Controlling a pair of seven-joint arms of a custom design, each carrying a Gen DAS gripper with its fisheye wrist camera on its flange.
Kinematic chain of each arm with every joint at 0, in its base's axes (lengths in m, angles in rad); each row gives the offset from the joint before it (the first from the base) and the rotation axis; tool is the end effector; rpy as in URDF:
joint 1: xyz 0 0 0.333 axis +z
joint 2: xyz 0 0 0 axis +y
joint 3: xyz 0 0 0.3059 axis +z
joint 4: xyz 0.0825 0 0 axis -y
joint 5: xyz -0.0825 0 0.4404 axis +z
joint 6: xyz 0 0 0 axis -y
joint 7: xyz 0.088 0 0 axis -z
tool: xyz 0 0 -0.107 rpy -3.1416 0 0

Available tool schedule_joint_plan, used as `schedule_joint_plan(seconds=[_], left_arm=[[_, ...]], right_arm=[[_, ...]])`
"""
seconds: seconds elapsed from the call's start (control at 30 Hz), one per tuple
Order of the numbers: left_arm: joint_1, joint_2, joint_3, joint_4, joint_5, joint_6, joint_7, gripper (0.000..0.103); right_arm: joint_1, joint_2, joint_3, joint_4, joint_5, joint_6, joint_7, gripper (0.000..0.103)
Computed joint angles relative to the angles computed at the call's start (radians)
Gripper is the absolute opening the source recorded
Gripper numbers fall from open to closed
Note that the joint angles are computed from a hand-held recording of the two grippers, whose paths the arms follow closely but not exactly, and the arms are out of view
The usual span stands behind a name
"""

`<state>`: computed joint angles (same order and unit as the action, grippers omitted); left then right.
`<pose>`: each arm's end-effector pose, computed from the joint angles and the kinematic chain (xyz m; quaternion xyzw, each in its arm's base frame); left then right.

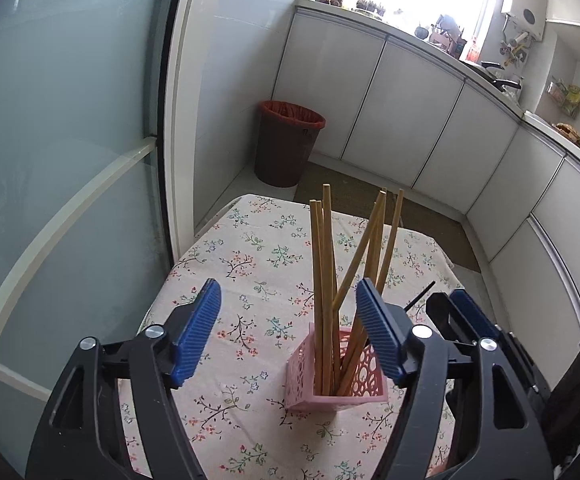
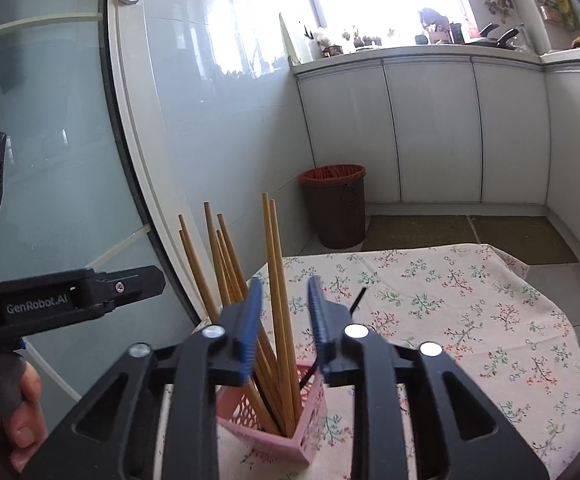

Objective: Organize utensils

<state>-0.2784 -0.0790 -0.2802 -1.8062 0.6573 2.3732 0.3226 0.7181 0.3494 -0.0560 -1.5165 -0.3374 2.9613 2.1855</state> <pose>0.5448 -0.3394 0.6253 -0.7445 0.5193 -0.3301 0.2590 0.5827 0.4915 0.5686 -0.6988 0.4846 -0.1927 0.4896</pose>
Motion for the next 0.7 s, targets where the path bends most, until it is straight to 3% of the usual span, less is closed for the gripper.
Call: schedule_joint_plan(seconds=[0.07,0.2,0.33,0.43,0.7], left_arm=[[-0.012,-0.012,-0.014,0.002,0.009,-0.053,0.002,0.077],[-0.041,-0.044,-0.047,-0.002,0.027,-0.161,0.004,0.088],[-0.071,-0.094,-0.087,-0.022,0.073,-0.248,-0.016,0.096],[-0.092,-0.132,-0.123,-0.040,0.110,-0.329,-0.049,0.096],[-0.123,-0.215,-0.170,-0.098,0.114,-0.373,-0.083,0.096]], right_arm=[[-0.049,-0.079,0.065,-0.086,0.074,-0.020,-0.074,0.057],[-0.043,-0.239,0.061,-0.236,-0.022,-0.082,0.032,0.071],[-0.089,-0.373,0.112,-0.357,-0.017,-0.123,0.047,0.075],[-0.119,-0.468,0.145,-0.440,0.038,-0.152,0.032,0.080],[-0.207,-0.634,0.262,-0.557,0.055,-0.221,0.014,0.088]])
